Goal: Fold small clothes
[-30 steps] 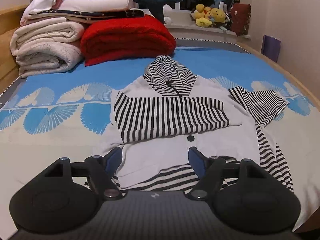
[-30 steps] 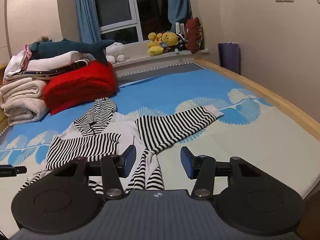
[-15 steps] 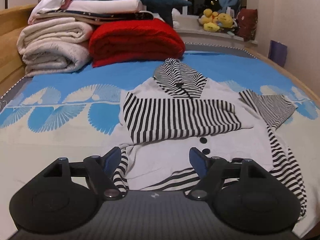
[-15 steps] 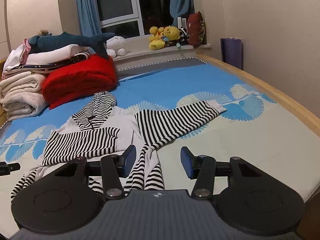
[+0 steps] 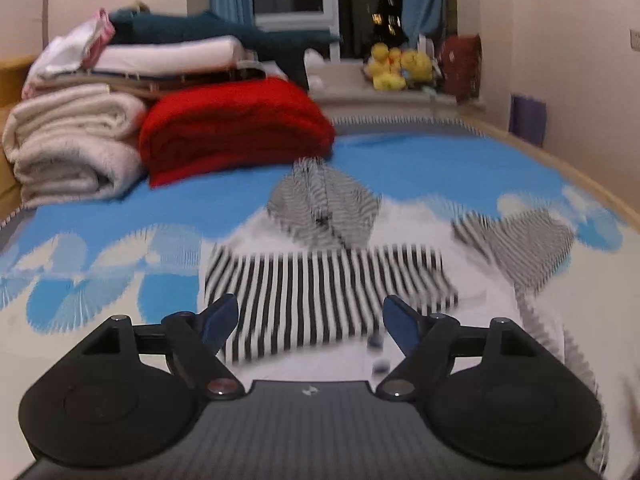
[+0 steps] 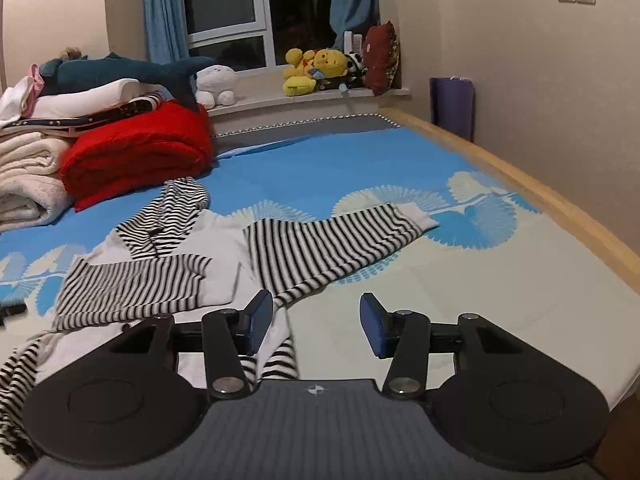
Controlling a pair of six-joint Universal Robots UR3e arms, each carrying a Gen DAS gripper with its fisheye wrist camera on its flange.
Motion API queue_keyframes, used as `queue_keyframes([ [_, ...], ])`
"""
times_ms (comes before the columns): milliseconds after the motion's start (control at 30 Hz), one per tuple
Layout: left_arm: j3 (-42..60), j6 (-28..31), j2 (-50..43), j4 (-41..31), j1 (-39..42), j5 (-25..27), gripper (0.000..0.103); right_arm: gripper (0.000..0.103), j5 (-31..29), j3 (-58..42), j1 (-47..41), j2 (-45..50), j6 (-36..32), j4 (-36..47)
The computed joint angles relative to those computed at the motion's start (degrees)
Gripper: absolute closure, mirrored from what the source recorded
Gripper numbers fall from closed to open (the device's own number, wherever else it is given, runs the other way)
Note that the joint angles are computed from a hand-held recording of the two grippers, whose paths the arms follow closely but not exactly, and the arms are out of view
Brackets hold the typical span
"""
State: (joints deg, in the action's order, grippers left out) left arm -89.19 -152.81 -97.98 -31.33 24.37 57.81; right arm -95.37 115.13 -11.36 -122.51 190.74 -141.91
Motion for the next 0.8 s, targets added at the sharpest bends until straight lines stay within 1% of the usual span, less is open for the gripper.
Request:
queue_keyframes([
  [67,7.93,-5.06,-4.89,0.41,-4.03,3.86,0.018,0.054,1.21,0.93,-2.10,-0.52,-0.30,-1.00],
  [133,18.35,-10.11,-10.87,-1.97,-8.15,8.65,0.018,0.054,2.82,1.33,-5.19,-1.43,0.12,-0.21],
  [167,23.29,-12.61,-13.72,-3.63,-9.46,9.77,0.018,0.054,4.51,1.46,-7.78,-2.24,0.56,0.77],
  [200,26.85,-14.71,-15.97,-4.50,-10.17,9.78,0.018,0.054,6.73,1.61,-10.74,-3.09,1.33,1.78],
  [233,28.01,-16.10,-17.22,-3.85,-10.30,9.05,0.018,0.056,10.65,2.05,-15.29,-4.33,1.65,3.06],
  [267,26.77,-16.78,-17.68,-1.61,-10.18,8.07,0.018,0.069,14.38,2.42,-19.58,-5.12,1.52,4.02],
  [300,25.16,-16.37,-17.48,-0.30,-10.06,7.72,0.018,0.084,18.17,2.87,-23.97,-5.43,0.92,4.54],
  [333,25.95,-15.24,-18.02,-2.29,-10.75,9.44,0.018,0.091,20.71,3.56,-27.02,-5.00,0.35,3.89],
  [367,29.14,-14.34,-19.55,-6.69,-11.71,11.14,0.018,0.098,22.59,4.02,-29.48,-3.86,-0.21,2.48],
  [400,33.07,-14.08,-21.12,-11.17,-11.82,10.33,0.018,0.098,23.14,4.52,-30.99,-1.87,-0.18,-0.24],
  [467,36.13,-14.74,-22.66,-12.03,-11.59,8.40,0.018,0.097,22.84,4.61,-32.37,4.77,1.45,-7.39],
  [500,37.02,-14.62,-23.32,-11.13,-11.60,7.52,0.018,0.094,23.06,4.48,-32.77,8.29,2.47,-10.72],
  [533,36.65,-14.21,-23.58,-9.23,-11.46,6.64,0.018,0.094,22.66,3.91,-32.58,13.38,3.81,-15.10],
  [567,35.93,-13.66,-23.92,-6.87,-11.65,6.80,0.018,0.094,22.00,2.61,-31.95,18.24,4.85,-18.30],
  [633,36.07,-12.33,-25.09,-5.93,-12.03,8.14,0.018,0.094,21.15,-2.31,-30.57,29.48,6.64,-22.91],
  [667,37.13,-11.99,-26.07,-6.69,-12.19,8.68,0.018,0.090,21.14,-5.17,-29.99,34.41,7.48,-24.25],
  [700,38.13,-12.00,-27.05,-7.54,-12.19,9.10,0.018,0.083,20.95,-8.73,-29.26,39.36,8.20,-24.72],
  [733,38.41,-12.06,-27.51,-7.92,-12.14,9.32,0.018,0.077,20.03,-13.33,-28.21,44.92,8.91,-24.84],
  [767,39.95,-12.11,-28.75,-8.81,-12.02,9.54,0.018,0.066,19.07,-17.33,-27.39,49.36,9.62,-24.83],
  [800,41.35,-12.14,-29.82,-9.63,-11.78,9.74,0.018,0.060,17.25,-22.25,-26.22,54.42,10.92,-24.58],
])
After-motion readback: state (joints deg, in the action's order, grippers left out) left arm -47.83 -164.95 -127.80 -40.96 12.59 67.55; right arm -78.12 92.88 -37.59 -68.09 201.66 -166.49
